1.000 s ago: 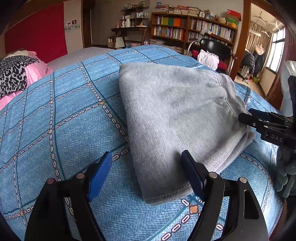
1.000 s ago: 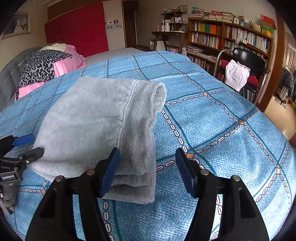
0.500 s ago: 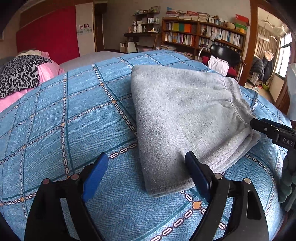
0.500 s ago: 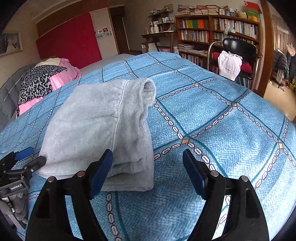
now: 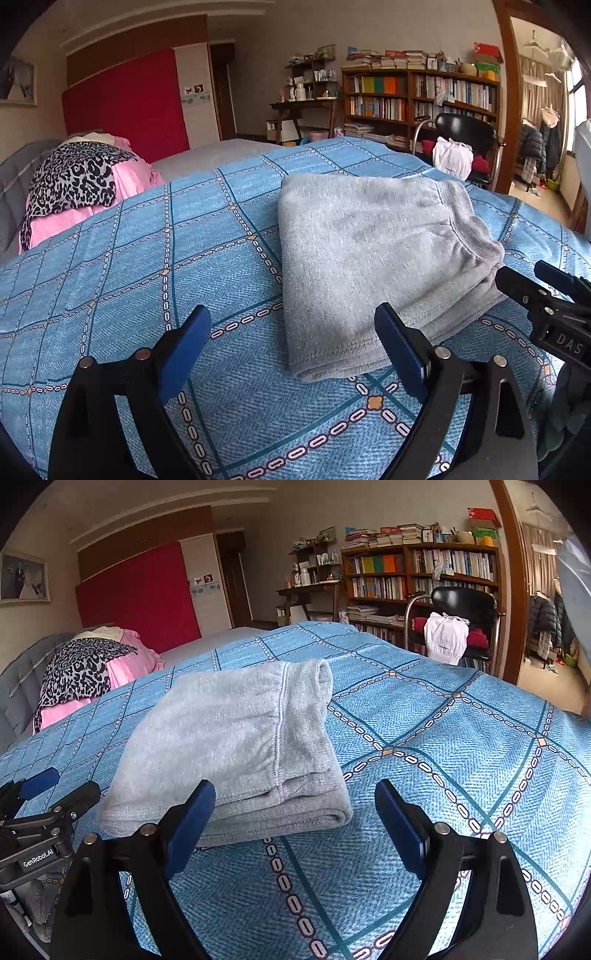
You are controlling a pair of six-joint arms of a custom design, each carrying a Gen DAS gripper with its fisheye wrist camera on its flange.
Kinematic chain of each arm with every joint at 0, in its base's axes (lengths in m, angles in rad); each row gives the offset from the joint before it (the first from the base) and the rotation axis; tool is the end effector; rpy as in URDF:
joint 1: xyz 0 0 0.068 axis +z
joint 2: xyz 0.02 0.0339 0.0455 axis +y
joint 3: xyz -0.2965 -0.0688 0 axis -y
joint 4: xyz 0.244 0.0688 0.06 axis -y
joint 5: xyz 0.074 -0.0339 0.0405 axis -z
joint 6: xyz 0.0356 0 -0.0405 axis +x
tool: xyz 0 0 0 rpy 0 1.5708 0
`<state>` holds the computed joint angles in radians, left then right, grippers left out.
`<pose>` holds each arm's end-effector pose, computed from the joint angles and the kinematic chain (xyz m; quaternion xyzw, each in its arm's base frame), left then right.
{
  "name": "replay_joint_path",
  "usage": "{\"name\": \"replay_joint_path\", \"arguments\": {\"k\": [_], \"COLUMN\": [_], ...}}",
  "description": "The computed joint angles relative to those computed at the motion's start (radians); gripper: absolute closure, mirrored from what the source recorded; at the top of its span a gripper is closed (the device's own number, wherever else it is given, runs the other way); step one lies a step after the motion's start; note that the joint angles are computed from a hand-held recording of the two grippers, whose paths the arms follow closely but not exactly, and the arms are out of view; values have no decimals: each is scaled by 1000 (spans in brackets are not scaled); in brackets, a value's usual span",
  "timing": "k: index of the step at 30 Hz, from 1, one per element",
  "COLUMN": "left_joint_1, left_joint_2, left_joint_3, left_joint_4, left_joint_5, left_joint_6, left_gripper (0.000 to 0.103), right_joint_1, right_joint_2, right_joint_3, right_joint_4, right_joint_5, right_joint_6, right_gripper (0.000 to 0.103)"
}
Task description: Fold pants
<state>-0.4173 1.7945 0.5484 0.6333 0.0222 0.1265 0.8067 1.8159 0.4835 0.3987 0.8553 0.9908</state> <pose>0.2832 -0.1264 0.1275 0.2433 0.8534 -0.0765 0.4546 0.2033 0.1733 0.1000 0.2088 0.8486 -0.0222 0.4856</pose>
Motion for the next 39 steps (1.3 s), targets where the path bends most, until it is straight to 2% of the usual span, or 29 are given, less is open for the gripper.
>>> {"name": "replay_joint_path", "arguments": {"k": [4,14,16,19,27,39], "left_joint_1": [2,6,5,-5,-30,-31], "left_joint_2": [3,6,8,8,17,28], "left_joint_3": [-21,-61,-61,-60,-54,-45], "left_joint_4": [52,126,126,118,116,113], "left_joint_5": [-8,2,5,-12,-58,-58], "left_joint_6": [-6,-21,-20,-17,-6,-7], "left_gripper": [14,13,13,5,5,5], "right_joint_1": [27,128,128,117,107,106], "right_joint_2": [3,72,77,78,77,77], "right_joint_3": [-24,108,114,115,109,109], "right_joint_4": [37,-138,-136,-127,-115,-112], "right_joint_5": [58,189,189,167,151,151], "right_joint_6": [20,-22,-36,-49,-62,-65], "right_gripper": [14,13,13,13,13,13]}}
